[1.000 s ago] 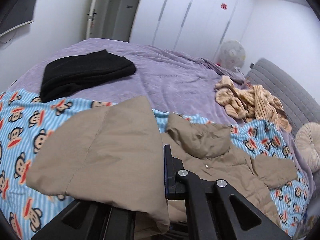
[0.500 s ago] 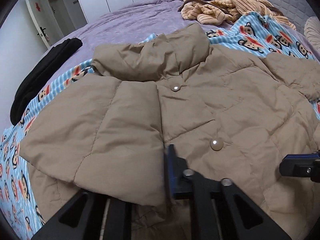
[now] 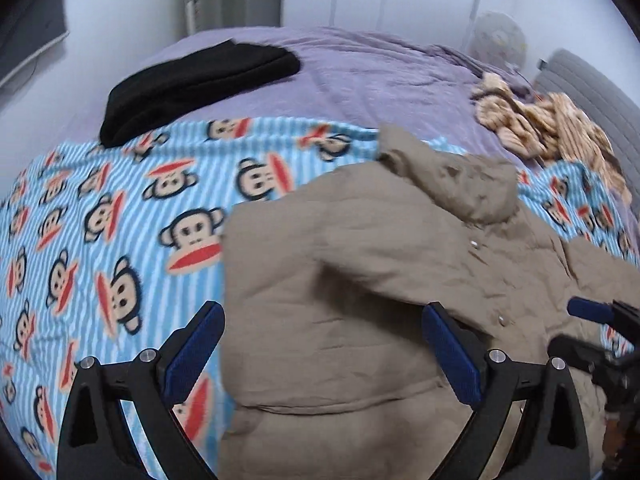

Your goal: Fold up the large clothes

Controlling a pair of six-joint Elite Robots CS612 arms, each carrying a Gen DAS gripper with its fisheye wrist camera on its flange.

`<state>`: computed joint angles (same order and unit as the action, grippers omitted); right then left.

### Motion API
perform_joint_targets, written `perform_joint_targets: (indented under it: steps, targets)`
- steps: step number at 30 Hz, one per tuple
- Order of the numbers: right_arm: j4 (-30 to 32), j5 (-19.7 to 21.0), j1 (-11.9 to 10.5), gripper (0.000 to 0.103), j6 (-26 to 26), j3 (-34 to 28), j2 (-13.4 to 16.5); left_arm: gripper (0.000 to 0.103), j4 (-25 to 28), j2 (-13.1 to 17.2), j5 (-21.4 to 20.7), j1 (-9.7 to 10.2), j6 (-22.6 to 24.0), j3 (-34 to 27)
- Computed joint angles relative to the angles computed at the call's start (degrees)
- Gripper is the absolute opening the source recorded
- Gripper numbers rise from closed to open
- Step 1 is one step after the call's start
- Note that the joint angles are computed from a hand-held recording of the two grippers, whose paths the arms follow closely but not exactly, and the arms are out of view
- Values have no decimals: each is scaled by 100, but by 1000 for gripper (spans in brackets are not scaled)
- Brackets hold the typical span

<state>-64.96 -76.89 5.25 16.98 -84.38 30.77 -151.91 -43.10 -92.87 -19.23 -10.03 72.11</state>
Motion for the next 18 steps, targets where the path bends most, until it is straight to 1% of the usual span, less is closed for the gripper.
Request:
perform_joint_targets:
  steps: [1, 2, 4, 5, 6, 8, 9, 10, 11, 12, 13, 14, 15, 16, 17, 18]
  targets:
    - [-145, -85, 86, 97, -323, 135, -81, 99, 156, 107, -100, 110, -291, -157]
    - [-266, -229, 180, 97, -643, 289, -168, 99, 361, 254, -379, 244, -564, -379]
    - [-584, -650, 398, 97, -1291, 637, -330, 99, 739, 550, -849, 423, -1058, -793]
    - [-710, -822, 484, 97, -1545, 766, -382, 98, 831, 692, -1187, 487, -1209, -954]
    - [-840, -982, 565, 97, -1765, 920, -440, 95, 943, 860, -1610, 565, -1334, -1160]
    - [-1071, -1245, 699, 97, -2121, 1234, -542, 63, 1141, 1164, -2302, 654, -1611, -1525]
    - [-1195, -1375, 755, 97, -2252, 1406, -593, 52, 1059, 1259, -2523, 671, -1733, -1615]
    - [-1258, -1475, 796, 97, -2334, 1525, -630, 31, 895, 1282, -2564, 651, -1785, -1606]
    - [-1321, -1595, 833, 96, -2404, 1656, -663, 28, 761, 1243, -2364, 604, -1723, -1551]
    - [-1386, -1761, 870, 95, -2477, 1816, -712, 24, 602, 1156, -2011, 532, -1565, -1435]
    - [-1402, -1881, 894, 92, -2525, 1877, -717, 19, 458, 1059, -1643, 451, -1321, -1313]
    - [-1429, -2007, 910, 84, -2571, 1953, -731, 19, 346, 961, -1242, 357, -1063, -1193]
    - [-1464, -2102, 913, 47, -2571, 1961, -717, 19, 248, 876, -863, 275, -796, -1075]
    - [-1441, -2148, 894, 7, -2508, 1953, -712, 19, 209, 831, -550, 216, -569, -1023]
    - [-1442, -2081, 832, 6, -2238, 1868, -675, 19, 188, 805, -298, 162, -392, -977]
    - [-1521, -1918, 743, 6, -1884, 1696, -590, 19, 225, 806, -119, 127, -267, -972]
